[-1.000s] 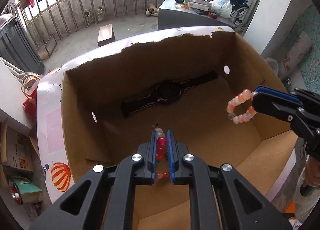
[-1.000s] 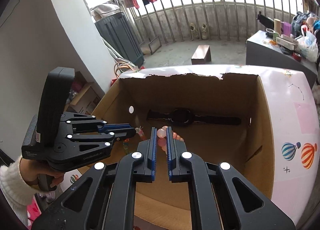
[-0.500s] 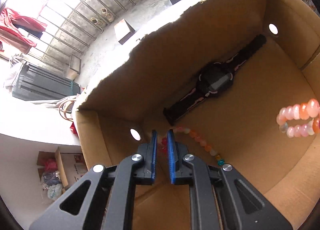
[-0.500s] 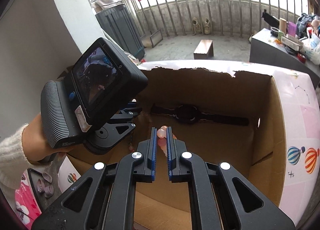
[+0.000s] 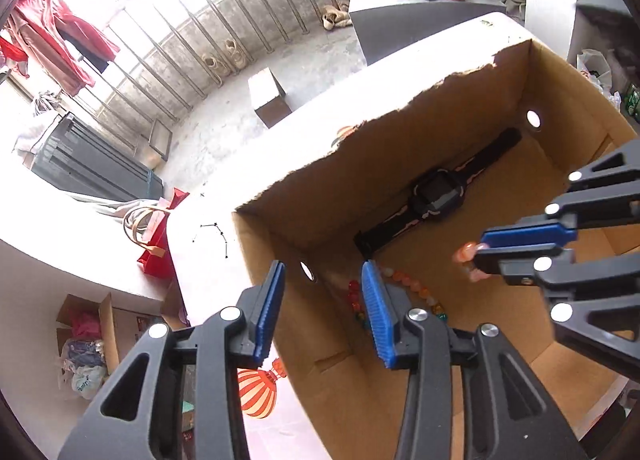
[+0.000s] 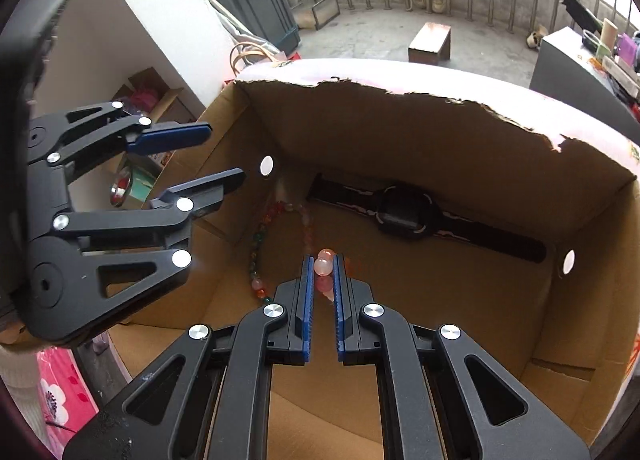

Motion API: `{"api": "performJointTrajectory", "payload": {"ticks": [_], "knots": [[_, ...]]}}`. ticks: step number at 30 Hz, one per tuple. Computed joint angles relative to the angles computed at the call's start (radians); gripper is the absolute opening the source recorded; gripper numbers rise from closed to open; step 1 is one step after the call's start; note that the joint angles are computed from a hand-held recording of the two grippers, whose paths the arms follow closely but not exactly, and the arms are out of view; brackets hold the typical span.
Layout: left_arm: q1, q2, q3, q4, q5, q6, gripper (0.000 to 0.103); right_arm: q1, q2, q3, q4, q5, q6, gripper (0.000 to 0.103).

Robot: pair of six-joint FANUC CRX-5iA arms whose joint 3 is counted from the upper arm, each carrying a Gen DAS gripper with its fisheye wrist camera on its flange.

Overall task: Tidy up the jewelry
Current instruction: 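Lower the bracelets into the box and open both grippers, then withdraw both tools from the box toward the gold charms on the table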

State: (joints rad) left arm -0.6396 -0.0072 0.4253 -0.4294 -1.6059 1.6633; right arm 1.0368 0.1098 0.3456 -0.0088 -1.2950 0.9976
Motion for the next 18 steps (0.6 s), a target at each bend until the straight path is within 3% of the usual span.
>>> {"api": "performJointTrajectory", "payload": {"ticks": [3, 7, 13, 18], "knots": [[0.025, -0.053, -0.044, 0.049, 0.045, 0.014, 0.040, -0.046, 0.041, 0.065, -0.123, -0.036, 0.050, 0.007], [0.004, -0.067, -0.053, 0.053, 0.054, 0.029, 0.041, -0.003, 0.063, 0.056, 0.009, -0.073, 0.014, 0.007], [-0.022, -0.077, -0.056, 0.070, 0.066, 0.045, 0.043, -0.018, 0.096, 0.083, 0.024, -0.158, 0.018, 0.013], [-0.079, -0.114, -0.078, 0.064, 0.090, 0.072, 0.044, -0.001, 0.096, 0.071, 0.090, -0.157, 0.011, 0.014]]}}
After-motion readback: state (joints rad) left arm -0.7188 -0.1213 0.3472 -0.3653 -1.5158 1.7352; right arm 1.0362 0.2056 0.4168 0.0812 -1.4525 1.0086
